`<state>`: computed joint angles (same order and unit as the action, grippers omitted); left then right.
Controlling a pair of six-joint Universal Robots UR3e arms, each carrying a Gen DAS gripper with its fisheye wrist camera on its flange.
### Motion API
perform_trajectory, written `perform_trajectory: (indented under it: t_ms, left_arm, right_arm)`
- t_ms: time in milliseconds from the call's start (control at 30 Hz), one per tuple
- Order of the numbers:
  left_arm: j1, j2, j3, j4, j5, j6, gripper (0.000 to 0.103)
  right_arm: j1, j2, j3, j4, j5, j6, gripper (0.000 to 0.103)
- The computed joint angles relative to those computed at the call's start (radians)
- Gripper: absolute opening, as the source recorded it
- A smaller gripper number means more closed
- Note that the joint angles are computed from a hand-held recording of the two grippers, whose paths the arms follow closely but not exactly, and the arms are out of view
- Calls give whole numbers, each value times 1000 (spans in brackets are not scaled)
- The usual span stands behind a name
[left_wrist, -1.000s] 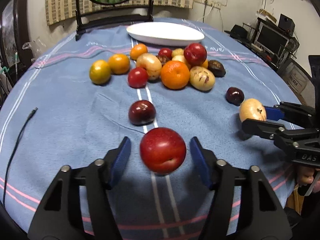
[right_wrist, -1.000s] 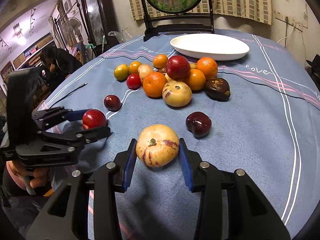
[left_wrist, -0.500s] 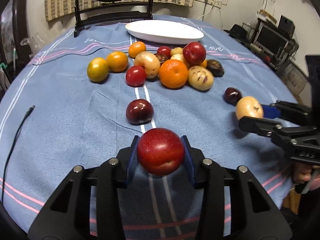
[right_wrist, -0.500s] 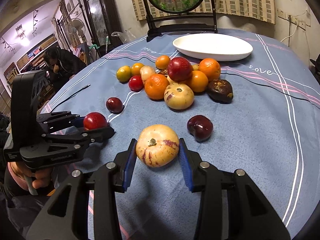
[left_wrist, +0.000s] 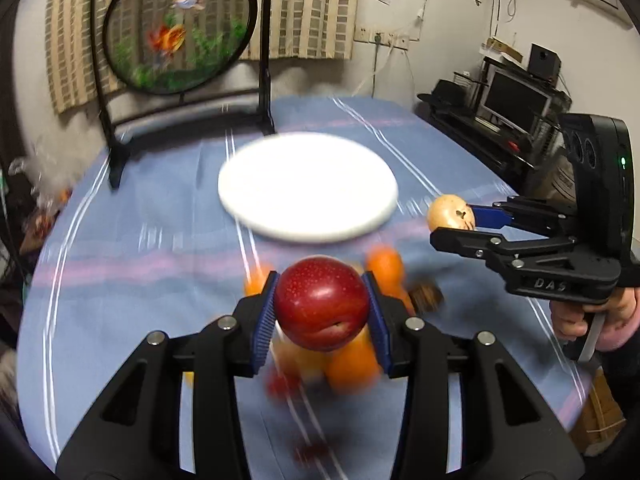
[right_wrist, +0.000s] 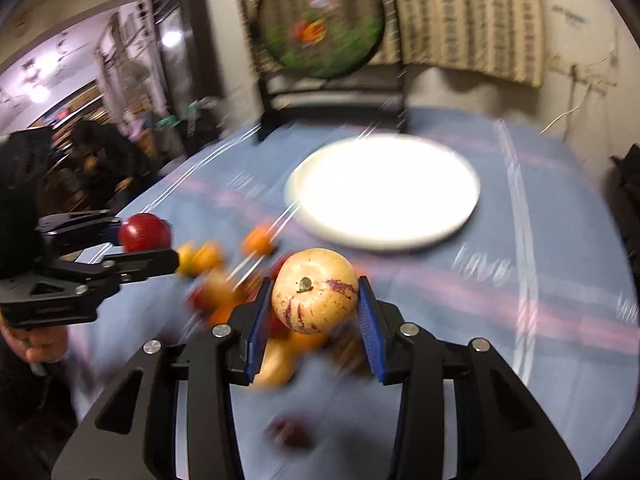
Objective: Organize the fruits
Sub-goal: 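Carry both fruits onto the white plate and open both tools, then grasp a dark red plum with the right tool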
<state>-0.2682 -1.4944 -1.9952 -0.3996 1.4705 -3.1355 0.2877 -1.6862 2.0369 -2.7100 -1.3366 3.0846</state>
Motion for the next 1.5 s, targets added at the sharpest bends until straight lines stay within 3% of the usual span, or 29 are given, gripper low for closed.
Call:
perform_trajectory:
  t_ms: [100,133,233,367,700,733,833,967,1067,1200,1500]
  left_arm:
    - [31,-275,314,-86,-13,13,42]
    - [63,-379,419,-104,-70,13,42]
    - [67,-589,703,-258,-51,-10,42]
    - [53,-822,1027,-430,10,-14,42]
    - [47,-926,1096,-437,55,-11,43]
    - [44,-922,1085,-420,67,-11,46]
    - [26,-914,1074,-398,122,-17,83]
    - [3,-788,901,-272,187,18,86]
    - [-18,-629,668,-127,239,30,95]
    - [-54,-414,355,57,289,-10,100]
    - [-181,11,-197,249,342,-175,101]
  right_arm:
    - [-24,251,-211,-14,-51,-1,42]
    - [-28,305,-256,-11,-59,-3,42]
    - [-45,511,-463,94,-70,4,41]
    - [-49,643,-604,180,-68,-1,41]
    - [-51,692,-667,212,-64,-5,42]
    - [-46,699,-676,209,-76,-6,44]
    - [-30,688,-662,182,-134,-3,66]
    - [-46,594,-553,121,-116,8,66]
    - [-72,441,-355,12,-64,28,66]
    - [-99,229,-63,-135,-4,35,66]
    - [-127,-184,287,-62,85,44,66]
